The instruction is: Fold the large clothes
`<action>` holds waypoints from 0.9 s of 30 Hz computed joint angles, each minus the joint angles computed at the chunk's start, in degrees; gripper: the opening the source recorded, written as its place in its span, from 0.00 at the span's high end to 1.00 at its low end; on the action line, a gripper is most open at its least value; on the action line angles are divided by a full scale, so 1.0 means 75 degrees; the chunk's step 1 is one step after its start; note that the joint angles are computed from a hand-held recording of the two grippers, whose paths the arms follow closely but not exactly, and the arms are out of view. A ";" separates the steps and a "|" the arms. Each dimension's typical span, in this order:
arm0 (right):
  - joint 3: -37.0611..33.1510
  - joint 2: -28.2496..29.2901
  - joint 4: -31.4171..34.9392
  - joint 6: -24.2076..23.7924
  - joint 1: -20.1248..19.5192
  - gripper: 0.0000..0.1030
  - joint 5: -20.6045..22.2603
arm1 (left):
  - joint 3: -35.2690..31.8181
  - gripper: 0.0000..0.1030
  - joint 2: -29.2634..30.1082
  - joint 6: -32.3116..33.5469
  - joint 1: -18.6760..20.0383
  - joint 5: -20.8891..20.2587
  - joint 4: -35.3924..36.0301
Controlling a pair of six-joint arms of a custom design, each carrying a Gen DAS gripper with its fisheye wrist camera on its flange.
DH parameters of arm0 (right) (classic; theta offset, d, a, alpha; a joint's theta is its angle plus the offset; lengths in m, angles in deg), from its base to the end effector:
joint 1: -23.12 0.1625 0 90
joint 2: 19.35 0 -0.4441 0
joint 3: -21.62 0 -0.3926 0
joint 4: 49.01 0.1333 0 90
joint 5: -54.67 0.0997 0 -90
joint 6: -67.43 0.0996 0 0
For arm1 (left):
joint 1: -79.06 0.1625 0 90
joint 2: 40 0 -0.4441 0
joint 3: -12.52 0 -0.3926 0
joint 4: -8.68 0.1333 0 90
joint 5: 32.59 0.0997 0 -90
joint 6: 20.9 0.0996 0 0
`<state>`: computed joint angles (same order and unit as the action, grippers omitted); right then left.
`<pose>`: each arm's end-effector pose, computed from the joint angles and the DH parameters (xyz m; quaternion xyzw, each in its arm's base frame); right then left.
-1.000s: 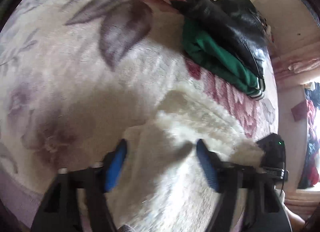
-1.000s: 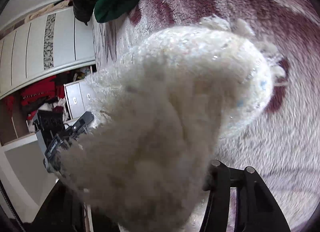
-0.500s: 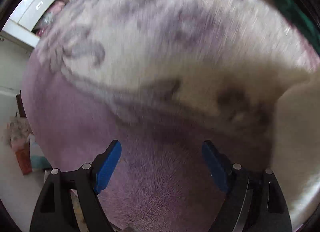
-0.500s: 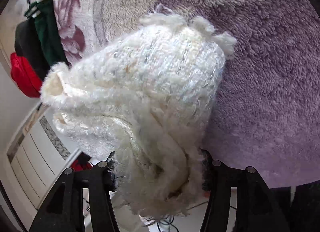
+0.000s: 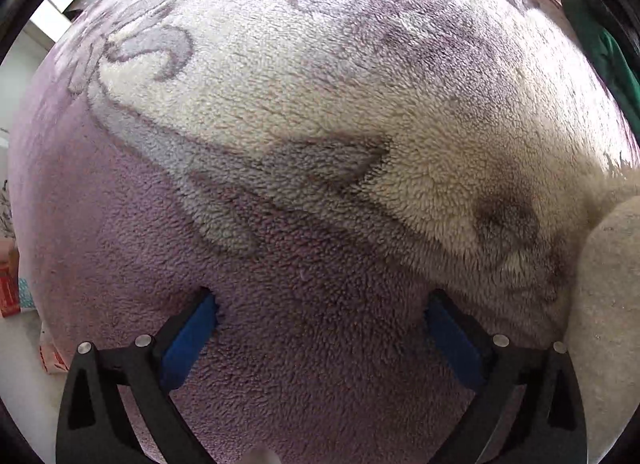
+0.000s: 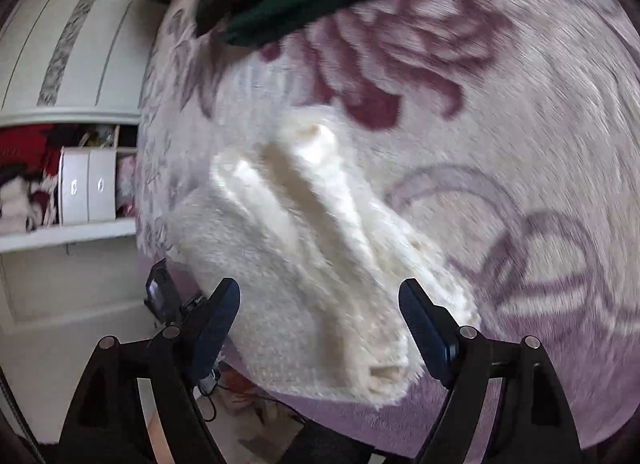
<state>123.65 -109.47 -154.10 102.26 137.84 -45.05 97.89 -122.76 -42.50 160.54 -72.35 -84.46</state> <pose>0.3100 -0.3948 0.4331 -0.0901 -0.9919 0.0661 0.0598 0.1263 -0.5735 0.5224 -0.1051 0.8993 -0.1143 0.4088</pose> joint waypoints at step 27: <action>-0.0460 0.0932 0.0398 0.0636 -0.0495 0.87 -0.1232 | 0.0157 0.00 0.0065 -0.1036 -0.2444 -0.1260 0.0945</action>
